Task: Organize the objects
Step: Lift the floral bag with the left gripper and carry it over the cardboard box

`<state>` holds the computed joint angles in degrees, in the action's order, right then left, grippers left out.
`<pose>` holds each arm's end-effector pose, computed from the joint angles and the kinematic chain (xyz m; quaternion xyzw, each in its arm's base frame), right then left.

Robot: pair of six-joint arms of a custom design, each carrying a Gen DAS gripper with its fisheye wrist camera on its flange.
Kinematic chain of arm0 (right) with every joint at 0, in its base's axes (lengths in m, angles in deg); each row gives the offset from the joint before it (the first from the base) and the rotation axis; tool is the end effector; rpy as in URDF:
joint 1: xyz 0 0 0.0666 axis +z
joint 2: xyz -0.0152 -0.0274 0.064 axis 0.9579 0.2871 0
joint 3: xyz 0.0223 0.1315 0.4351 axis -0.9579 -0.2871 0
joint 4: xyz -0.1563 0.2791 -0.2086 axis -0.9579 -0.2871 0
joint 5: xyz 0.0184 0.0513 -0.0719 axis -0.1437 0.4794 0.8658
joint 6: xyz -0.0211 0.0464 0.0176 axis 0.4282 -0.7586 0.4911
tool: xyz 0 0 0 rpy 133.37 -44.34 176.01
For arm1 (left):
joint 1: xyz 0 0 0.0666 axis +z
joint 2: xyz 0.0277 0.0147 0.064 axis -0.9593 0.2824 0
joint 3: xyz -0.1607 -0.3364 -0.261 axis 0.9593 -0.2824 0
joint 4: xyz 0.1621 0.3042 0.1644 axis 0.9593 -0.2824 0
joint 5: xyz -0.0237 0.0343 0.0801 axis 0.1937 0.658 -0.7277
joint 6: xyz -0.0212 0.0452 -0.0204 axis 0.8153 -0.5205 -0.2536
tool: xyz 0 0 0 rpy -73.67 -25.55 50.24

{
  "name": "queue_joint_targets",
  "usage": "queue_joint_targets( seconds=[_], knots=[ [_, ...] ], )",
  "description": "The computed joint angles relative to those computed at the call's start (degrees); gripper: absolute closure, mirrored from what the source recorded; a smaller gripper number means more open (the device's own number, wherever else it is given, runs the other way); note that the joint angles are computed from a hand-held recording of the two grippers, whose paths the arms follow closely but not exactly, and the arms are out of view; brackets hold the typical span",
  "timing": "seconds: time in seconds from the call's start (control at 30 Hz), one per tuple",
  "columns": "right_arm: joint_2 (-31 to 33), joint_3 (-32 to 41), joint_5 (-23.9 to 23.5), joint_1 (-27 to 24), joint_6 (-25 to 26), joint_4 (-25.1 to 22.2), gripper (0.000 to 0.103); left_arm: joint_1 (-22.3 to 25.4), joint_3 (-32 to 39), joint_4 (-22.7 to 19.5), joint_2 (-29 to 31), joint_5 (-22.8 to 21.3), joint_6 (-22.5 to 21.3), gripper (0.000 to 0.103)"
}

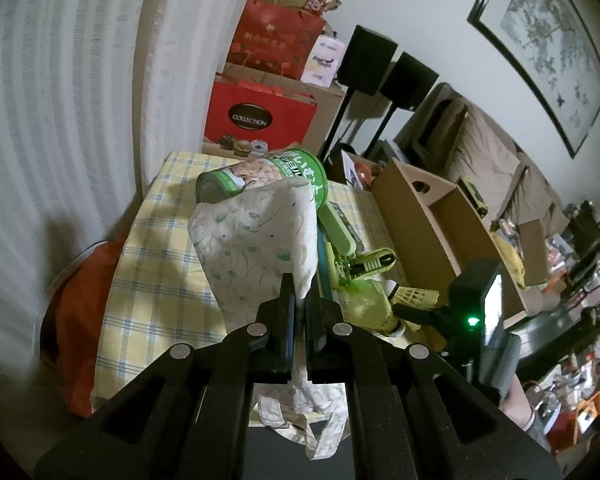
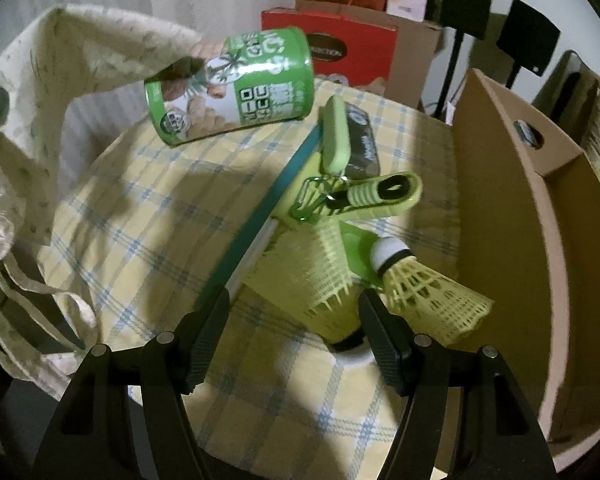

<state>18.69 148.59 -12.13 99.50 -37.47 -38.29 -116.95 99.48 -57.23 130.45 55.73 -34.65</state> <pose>0.4178 0.2055 0.3820 -0.2652 0.9248 0.0575 0.2666 0.3781 -0.3470 0.4704 -0.0201 0.9187 -0.1799 0.3510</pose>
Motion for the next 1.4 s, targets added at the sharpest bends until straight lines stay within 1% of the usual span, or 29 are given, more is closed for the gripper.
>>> queue_joint_targets(
  seconds=[0.03,0.07,0.13,0.17,0.23,0.3,0.43,0.47,0.67,0.77,0.87,0.97,1.13,1.27,1.33,1.4],
  knots=[
    [0.31,-0.03,1.44,0.33,0.50,0.31,0.033,0.00,0.00,0.00,0.00,0.00,0.00,0.099],
    [0.67,0.06,2.42,0.56,0.87,0.33,0.037,0.00,0.00,0.00,0.00,0.00,0.00,0.099],
    [1.19,0.18,2.92,0.79,1.50,0.37,0.043,-0.02,0.03,-0.06,0.03,0.03,0.19,0.099],
    [1.25,0.19,3.86,1.00,1.72,0.43,0.049,-0.02,-0.04,-0.01,0.01,0.09,0.22,0.099],
    [1.37,0.56,5.52,1.37,2.02,-0.13,0.055,-0.10,-0.07,0.01,0.03,0.17,0.36,0.099],
    [1.15,0.95,3.45,0.86,1.48,-0.74,0.060,-0.22,-0.09,0.13,0.08,0.26,0.39,0.099],
    [-0.37,0.26,0.24,-0.11,-0.41,0.62,0.063,-0.52,0.27,0.16,0.29,0.44,-0.06,0.099],
    [-0.63,0.22,-0.42,-0.33,-0.79,0.80,0.066,-0.59,0.45,0.10,0.41,0.45,-0.14,0.099],
    [-3.61,0.19,-4.98,-1.65,-3.92,1.07,0.066,-1.31,2.44,-0.36,1.06,0.28,-0.89,0.099],
    [-5.44,0.59,-5.35,-2.06,-5.43,0.42,0.066,-1.83,4.64,-0.79,1.75,0.33,-2.15,0.099],
    [-7.42,1.39,-6.81,-3.25,-6.60,-0.52,0.066,-2.48,7.79,-1.32,2.79,0.48,-3.80,0.099],
    [-9.13,1.77,-7.62,-4.69,-7.04,-0.88,0.065,-3.37,11.74,-2.17,4.24,0.06,-5.87,0.099],
    [-11.84,3.19,-8.21,-8.03,-7.82,-3.00,0.065,-5.04,20.01,-4.12,8.09,0.40,-9.02,0.099],
    [-13.21,4.00,-8.96,-11.00,-8.32,-4.14,0.065,-5.53,26.59,-5.91,11.68,2.99,-10.11,0.099],
    [-13.95,4.15,-9.08,-12.73,-8.49,-4.50,0.065,-5.69,31.26,-7.75,14.37,4.38,-10.32,0.099],
    [-14.62,4.17,-9.25,-14.40,-8.58,-4.74,0.065,-5.93,34.72,-8.79,16.46,4.81,-10.40,0.099]
  ],
)
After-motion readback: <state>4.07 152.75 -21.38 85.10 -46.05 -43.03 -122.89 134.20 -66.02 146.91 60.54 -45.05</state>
